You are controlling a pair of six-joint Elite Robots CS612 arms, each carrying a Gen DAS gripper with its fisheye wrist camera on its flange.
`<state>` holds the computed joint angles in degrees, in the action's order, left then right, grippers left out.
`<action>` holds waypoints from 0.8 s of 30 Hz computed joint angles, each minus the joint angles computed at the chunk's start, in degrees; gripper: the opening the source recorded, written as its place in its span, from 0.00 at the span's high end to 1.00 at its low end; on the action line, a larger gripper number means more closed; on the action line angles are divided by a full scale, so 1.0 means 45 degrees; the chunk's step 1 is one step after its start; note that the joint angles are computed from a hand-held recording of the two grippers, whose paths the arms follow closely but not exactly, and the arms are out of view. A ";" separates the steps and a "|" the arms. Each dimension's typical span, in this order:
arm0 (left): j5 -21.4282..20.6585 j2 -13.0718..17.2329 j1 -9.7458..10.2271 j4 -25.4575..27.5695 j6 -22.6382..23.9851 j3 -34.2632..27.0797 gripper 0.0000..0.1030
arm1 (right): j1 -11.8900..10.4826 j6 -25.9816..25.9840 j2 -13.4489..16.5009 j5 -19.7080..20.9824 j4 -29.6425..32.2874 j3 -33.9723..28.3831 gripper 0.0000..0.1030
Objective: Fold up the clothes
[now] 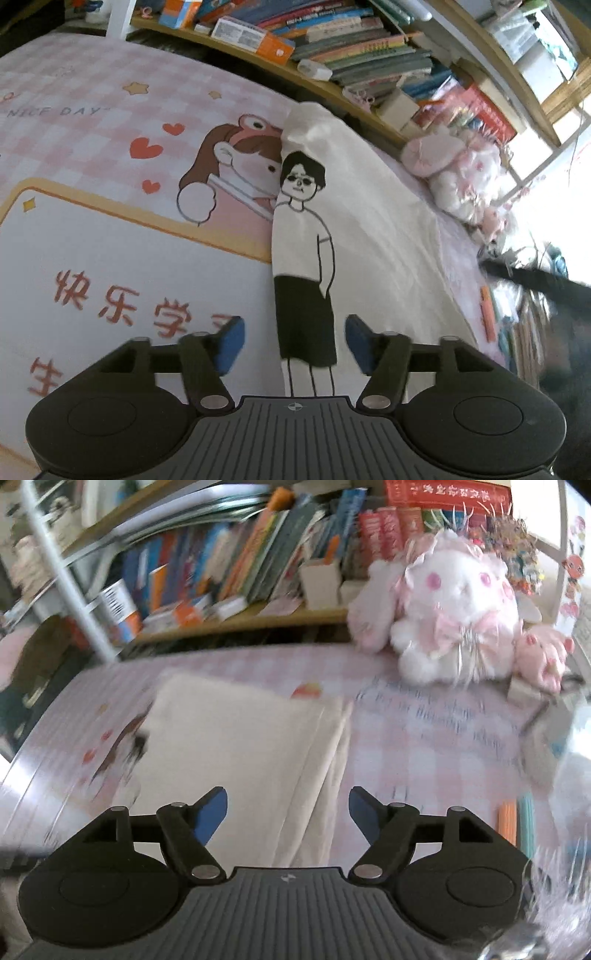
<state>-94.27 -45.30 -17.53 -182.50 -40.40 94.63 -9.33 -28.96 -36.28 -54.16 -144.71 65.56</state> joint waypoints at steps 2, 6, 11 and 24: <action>-0.0122 0.0144 0.0012 0.0152 0.0162 -0.0209 0.39 | -0.0144 -0.0357 -0.0574 -0.0126 0.0015 0.0981 0.28; 0.0051 0.0323 -0.0042 0.0346 0.0219 -0.0439 0.39 | -0.0213 -0.0543 -0.1168 -0.0925 -0.0288 0.2174 0.28; 0.0128 0.0463 -0.0087 0.0138 0.0072 -0.0541 0.40 | -0.0168 -0.0162 -0.1234 -0.1863 -0.0342 0.2620 0.32; 0.0167 0.0401 -0.0293 -0.0033 0.0503 -0.0537 0.93 | -0.0141 0.0090 -0.1132 -0.1299 0.0765 0.2495 0.81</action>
<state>-93.52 -43.50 -18.85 -182.65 -38.14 92.21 -9.97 -28.56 -41.38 -60.01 -141.27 76.78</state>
